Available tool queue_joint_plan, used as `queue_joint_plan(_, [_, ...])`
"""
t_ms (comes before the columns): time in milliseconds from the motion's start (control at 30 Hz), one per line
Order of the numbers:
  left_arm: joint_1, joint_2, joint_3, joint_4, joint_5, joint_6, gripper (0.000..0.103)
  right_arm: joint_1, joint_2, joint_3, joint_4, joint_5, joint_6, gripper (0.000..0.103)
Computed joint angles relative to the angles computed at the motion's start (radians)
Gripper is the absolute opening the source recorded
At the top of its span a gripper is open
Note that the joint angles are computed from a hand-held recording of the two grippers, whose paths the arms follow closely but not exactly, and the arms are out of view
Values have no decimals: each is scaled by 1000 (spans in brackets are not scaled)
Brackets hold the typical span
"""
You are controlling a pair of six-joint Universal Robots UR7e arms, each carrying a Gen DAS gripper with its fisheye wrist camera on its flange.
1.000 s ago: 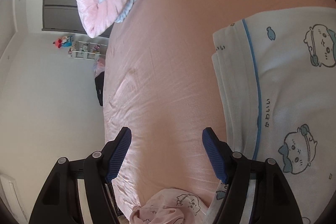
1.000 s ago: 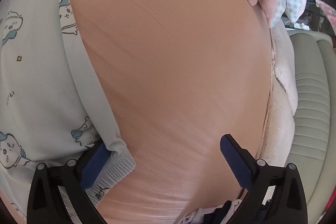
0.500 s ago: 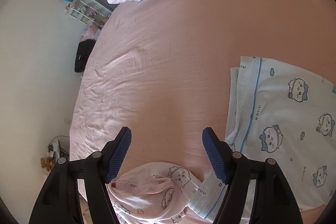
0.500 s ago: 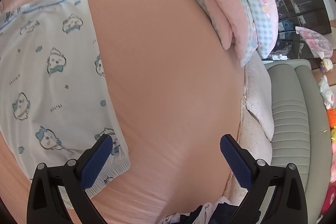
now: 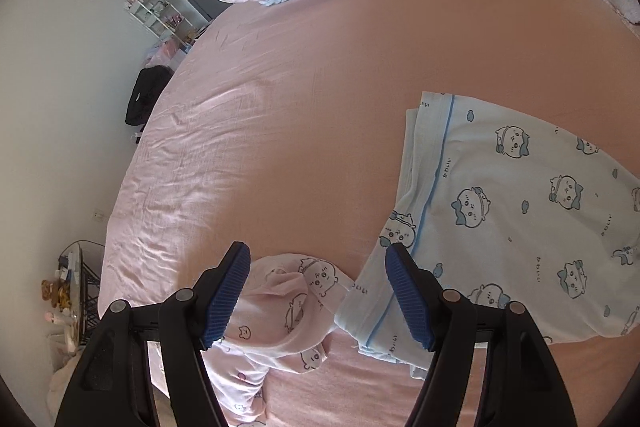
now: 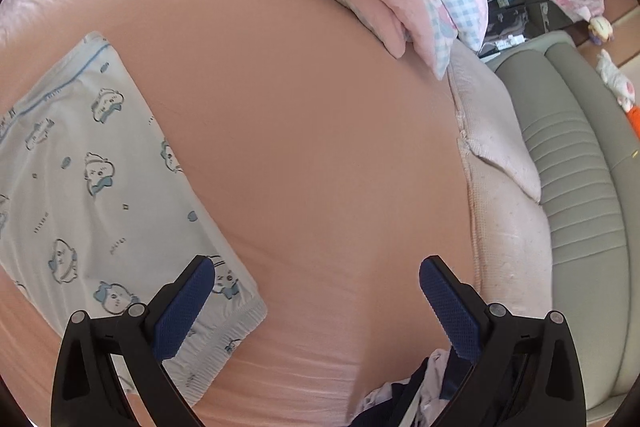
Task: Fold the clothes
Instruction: 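Move both open tools back over the folded pants, then move both open tools toward the pants waistband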
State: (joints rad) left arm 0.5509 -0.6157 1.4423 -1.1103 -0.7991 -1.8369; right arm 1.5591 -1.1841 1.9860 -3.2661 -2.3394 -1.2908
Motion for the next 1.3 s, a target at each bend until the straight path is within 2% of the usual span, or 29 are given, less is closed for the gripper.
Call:
queue_joint_plan(100, [-18, -25, 77, -143, -29, -3, 69, -18, -109, 32, 198, 65, 160, 102])
queue_joint_plan(333, [-53, -68, 241, -414, -83, -52, 69, -87, -269, 110, 351, 168, 269, 102])
queue_joint_plan(400, [-70, -47, 227, -351, -72, -104, 69, -102, -294, 125, 379, 178, 300, 102])
queue_joint_plan(500, [-97, -6, 189, -238, -48, -162, 69, -106, -310, 166, 315, 177, 284, 102])
queue_joint_plan(567, [-115, -1, 205, -256, -24, -169, 69, -103, -333, 193, 311, 193, 293, 102])
queue_joint_plan(667, [-132, -25, 275, -425, -6, -112, 69, -101, -370, 227, 330, 229, 317, 102])
queue_joint_plan(767, [-147, -43, 340, -598, 5, -57, 69, -111, -410, 238, 428, 287, 367, 102])
queue_joint_plan(967, [-166, -46, 406, -811, 9, 12, 69, -154, -459, 232, 619, 382, 465, 102])
queue_joint_plan(1167, [-176, -58, 499, -1077, -17, 15, 69, -223, -502, 206, 808, 490, 584, 102])
queue_joint_plan(1300, [-189, -54, 522, -1119, -1, -54, 69, -265, -520, 207, 847, 547, 656, 102])
